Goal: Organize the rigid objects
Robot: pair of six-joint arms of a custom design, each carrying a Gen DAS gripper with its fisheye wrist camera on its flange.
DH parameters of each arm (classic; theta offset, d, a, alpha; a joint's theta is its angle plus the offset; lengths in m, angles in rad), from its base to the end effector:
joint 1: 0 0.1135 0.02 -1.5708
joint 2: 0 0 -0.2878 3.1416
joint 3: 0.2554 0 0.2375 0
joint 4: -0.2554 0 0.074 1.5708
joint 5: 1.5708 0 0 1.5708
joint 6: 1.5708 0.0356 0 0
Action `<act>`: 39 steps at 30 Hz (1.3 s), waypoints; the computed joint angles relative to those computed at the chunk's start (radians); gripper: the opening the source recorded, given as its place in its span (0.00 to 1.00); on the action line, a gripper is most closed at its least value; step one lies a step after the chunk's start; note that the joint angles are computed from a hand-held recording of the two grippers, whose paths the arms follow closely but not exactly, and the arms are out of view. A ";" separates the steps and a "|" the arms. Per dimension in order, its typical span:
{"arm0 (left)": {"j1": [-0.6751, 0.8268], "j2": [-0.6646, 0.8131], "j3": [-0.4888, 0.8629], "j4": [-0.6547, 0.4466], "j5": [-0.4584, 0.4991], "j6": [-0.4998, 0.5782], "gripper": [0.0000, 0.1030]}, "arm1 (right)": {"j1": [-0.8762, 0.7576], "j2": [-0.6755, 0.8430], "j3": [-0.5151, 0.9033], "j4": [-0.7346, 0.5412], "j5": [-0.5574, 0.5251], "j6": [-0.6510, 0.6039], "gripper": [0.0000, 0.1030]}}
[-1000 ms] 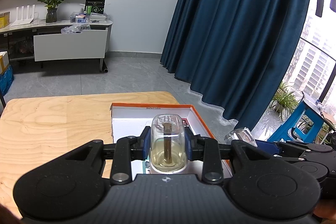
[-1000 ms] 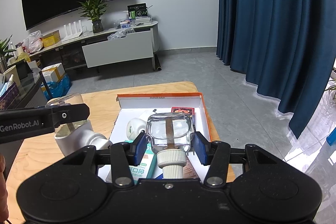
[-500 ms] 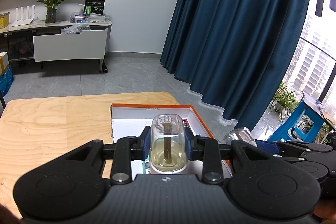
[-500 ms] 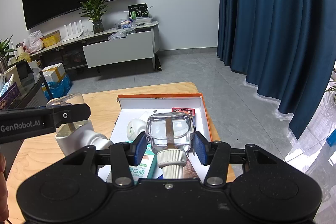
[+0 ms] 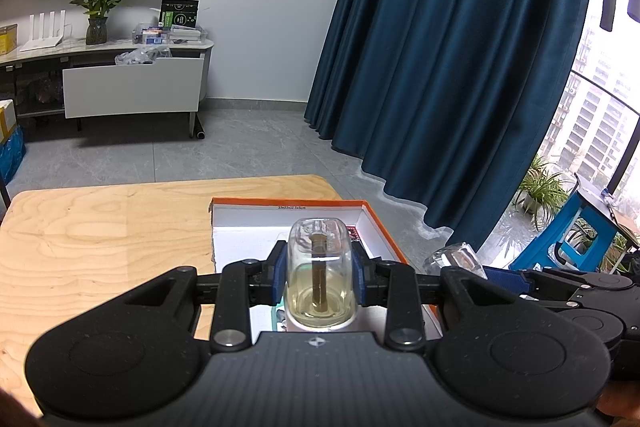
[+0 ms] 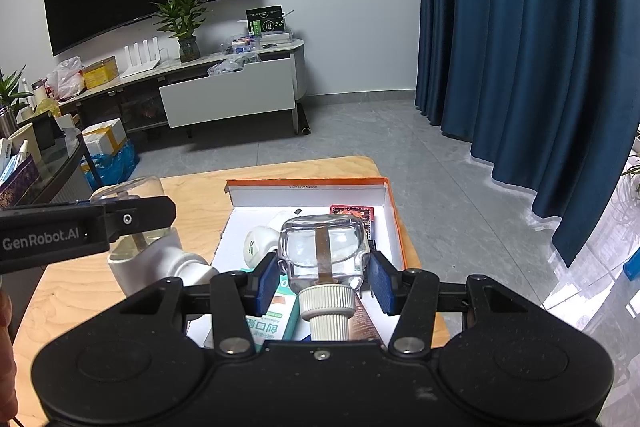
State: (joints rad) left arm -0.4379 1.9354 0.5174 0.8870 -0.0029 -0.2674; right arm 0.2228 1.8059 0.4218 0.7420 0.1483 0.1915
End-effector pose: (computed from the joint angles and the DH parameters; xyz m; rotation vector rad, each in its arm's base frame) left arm 0.2821 -0.1320 0.1089 0.1796 2.1223 -0.4182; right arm 0.2704 0.0559 0.1133 0.0475 2.2050 0.0668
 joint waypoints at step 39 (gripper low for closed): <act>0.004 0.017 0.016 -0.015 0.006 0.001 0.32 | 0.001 0.029 -0.004 0.016 -0.007 0.000 0.57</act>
